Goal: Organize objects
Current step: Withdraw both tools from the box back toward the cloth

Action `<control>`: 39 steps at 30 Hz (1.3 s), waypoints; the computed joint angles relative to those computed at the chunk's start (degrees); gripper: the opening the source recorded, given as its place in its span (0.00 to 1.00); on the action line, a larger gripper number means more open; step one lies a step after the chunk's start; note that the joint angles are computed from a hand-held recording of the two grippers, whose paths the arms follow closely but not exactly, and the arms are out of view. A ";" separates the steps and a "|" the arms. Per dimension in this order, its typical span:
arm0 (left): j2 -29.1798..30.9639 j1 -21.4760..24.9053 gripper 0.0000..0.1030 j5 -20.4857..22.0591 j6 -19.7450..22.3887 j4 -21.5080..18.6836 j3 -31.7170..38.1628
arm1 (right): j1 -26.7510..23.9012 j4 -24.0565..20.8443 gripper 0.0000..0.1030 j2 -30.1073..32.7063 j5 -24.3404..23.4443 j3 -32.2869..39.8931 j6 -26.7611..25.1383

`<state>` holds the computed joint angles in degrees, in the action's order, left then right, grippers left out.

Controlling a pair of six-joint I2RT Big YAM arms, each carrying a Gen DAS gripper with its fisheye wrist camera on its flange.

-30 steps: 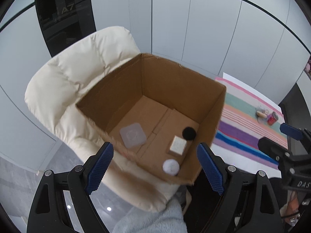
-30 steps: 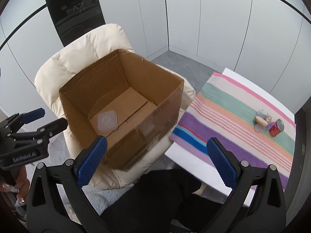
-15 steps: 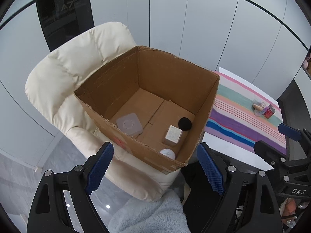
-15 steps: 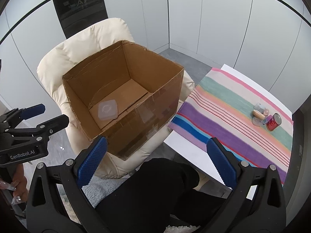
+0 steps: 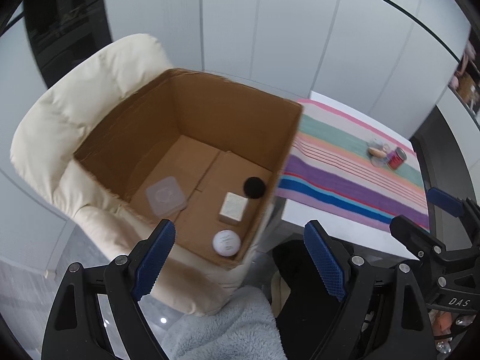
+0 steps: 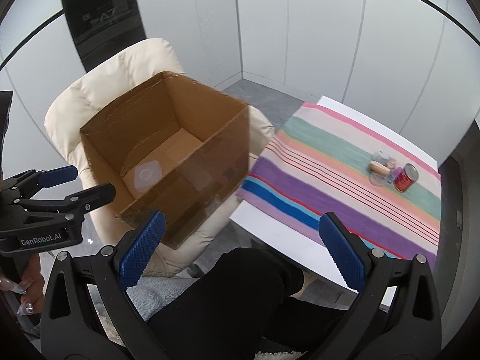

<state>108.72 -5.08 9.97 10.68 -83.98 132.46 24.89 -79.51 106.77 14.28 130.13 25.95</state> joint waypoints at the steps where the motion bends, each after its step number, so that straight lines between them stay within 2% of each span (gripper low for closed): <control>1: 0.20 -0.64 0.86 0.28 0.39 -0.23 0.26 | -0.18 0.21 1.00 -0.54 0.21 -0.83 0.13; 3: -0.08 -1.72 0.86 0.26 0.82 0.13 -0.30 | -0.77 0.72 1.00 -2.41 1.29 -3.68 0.83; 12: -4.60 -9.07 0.86 -0.51 7.89 4.78 -8.59 | -4.55 2.85 1.00 -12.16 3.70 -18.61 6.23; 23: -1.97 -15.94 0.86 1.86 7.71 0.94 -4.89 | -9.02 1.75 1.00 -22.40 7.34 -31.15 11.59; 32: -1.58 -19.39 0.86 1.52 8.72 0.76 -4.38 | -13.33 0.66 1.00 -29.45 9.38 -38.43 14.84; 39: 0.92 -21.50 0.86 -0.67 7.81 3.14 -1.67 | -17.14 2.79 1.00 -31.53 7.93 -41.60 13.64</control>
